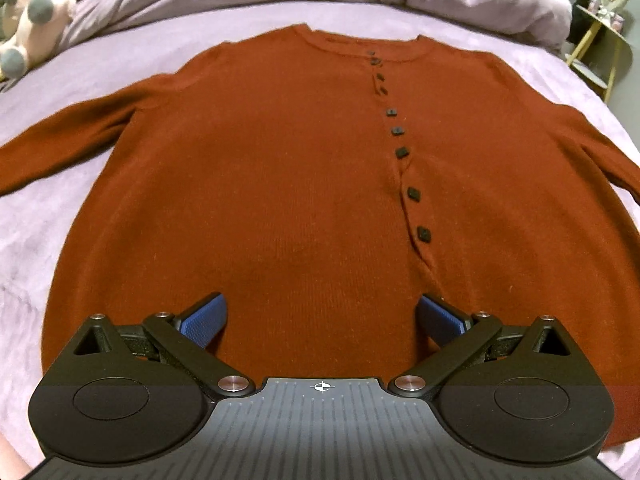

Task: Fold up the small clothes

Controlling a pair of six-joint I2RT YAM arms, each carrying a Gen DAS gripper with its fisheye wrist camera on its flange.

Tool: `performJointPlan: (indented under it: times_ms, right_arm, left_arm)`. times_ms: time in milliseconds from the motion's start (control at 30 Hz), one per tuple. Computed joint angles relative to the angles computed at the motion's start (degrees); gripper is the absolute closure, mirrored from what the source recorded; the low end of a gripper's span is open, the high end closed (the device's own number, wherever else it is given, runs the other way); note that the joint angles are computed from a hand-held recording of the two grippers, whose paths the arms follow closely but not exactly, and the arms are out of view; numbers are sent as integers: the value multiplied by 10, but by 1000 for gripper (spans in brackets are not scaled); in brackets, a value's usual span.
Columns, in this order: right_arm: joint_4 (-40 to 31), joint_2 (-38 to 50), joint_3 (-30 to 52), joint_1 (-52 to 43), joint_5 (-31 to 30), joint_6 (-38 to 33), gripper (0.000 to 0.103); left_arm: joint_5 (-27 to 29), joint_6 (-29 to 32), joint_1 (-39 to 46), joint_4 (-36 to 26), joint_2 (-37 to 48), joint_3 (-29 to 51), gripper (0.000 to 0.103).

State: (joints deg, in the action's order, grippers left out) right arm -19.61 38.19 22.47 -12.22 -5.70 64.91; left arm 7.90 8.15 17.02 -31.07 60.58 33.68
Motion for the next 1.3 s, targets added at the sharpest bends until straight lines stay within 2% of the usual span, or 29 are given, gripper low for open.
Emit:
performJointPlan:
  times_ms: [67,167,233,300,367,467,500,567,600,667,733,900,933,1000,1033,1067,1167,1300]
  right_arm:
    - [32,63,12,-24,-1,-12,43]
    - [96,162,30,-35,21,20,46]
    - [103,186,42,-50,15,25,46]
    - [119,218,51,-58,12,33,54]
    - [110,228,61,-72,-2,33,73]
    - [134,260,63,-96,-30,50,92]
    - [124,266,71,-98,-34,43,94]
    - [68,260,107,-74,2,17,96]
    - [50,248,127,-41,40,0,96]
    - [42,224,157,18,72,-32,97]
    - [76,202,184,106,47,-46,97]
    - [175,251,231,345,8,-95,96]
    - [199,270,231,384,1,-101,93]
    - [213,315,238,446,-7,-109,77]
    - [232,332,228,473,4,-102,59]
    - [239,341,221,490,19,-94,50]
    - [220,353,199,529,79,-49,50]
    - [170,342,171,532,104,-2,50]
  left_arm:
    - [15,8,13,8,2,-6,0]
    - [46,18,39,19,-7,-19,0]
    - [53,27,45,31,-17,-33,0]
    - [46,33,39,37,-23,-39,0]
    - [39,30,32,35,-20,-36,0]
    - [40,35,34,27,-5,-23,0]
    - [42,39,35,23,-1,-18,0]
    - [44,46,38,15,8,-8,0]
    - [41,51,37,9,12,-1,0]
    - [33,55,35,-7,13,11,0]
    - [46,53,43,-19,4,23,0]
    - [170,48,83,-31,12,70,0]
    - [186,42,85,-29,22,81,0]
    - [242,45,100,-26,56,103,0]
    - [266,50,105,-28,79,115,0]
    - [289,60,112,-42,102,129,0]
    - [329,82,117,-74,182,173,0]
    - [326,66,105,-60,242,186,0]
